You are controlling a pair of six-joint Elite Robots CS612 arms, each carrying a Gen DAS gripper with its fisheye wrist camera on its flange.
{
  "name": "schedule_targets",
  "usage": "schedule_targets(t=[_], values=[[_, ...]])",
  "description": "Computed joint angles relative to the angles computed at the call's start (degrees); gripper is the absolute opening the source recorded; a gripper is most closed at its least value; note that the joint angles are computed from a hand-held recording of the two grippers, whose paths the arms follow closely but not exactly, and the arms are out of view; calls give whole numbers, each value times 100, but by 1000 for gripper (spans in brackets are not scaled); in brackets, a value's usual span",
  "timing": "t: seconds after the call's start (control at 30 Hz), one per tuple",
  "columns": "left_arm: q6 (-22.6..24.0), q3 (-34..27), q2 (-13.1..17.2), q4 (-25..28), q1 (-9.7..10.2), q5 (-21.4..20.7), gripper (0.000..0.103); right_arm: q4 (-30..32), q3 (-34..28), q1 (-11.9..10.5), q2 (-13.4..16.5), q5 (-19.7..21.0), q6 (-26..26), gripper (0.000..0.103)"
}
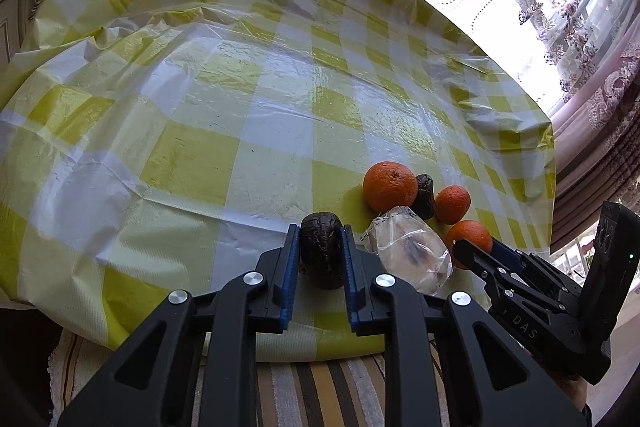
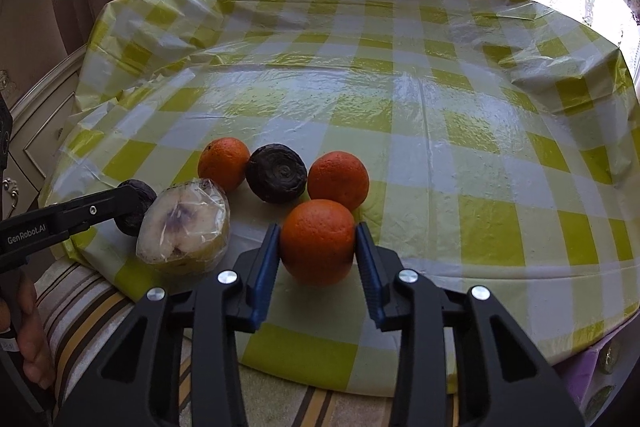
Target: Organize fruits
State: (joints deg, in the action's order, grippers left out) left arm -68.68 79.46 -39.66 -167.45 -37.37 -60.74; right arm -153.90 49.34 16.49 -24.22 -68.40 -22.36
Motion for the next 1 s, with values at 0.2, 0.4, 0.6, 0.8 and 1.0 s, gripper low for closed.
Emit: schedule_targets(t=[0.2, 0.4, 0.6, 0.8, 1.0], values=[[-151, 114, -104, 135, -80, 377, 18, -169, 309, -65, -160, 102, 81, 38], [46, 118, -167, 145, -193, 729, 18, -397, 655, -145, -350, 126, 220, 38], [394, -82, -130, 176, -271, 806, 18, -584, 960, -274, -526, 129, 416, 38], [715, -343, -52, 256, -329, 777, 18, -734, 1134, -421, -641, 124, 638, 38], [1112, -694, 95, 344, -367, 632, 18, -890, 1289, -585, -738, 138, 848, 38]])
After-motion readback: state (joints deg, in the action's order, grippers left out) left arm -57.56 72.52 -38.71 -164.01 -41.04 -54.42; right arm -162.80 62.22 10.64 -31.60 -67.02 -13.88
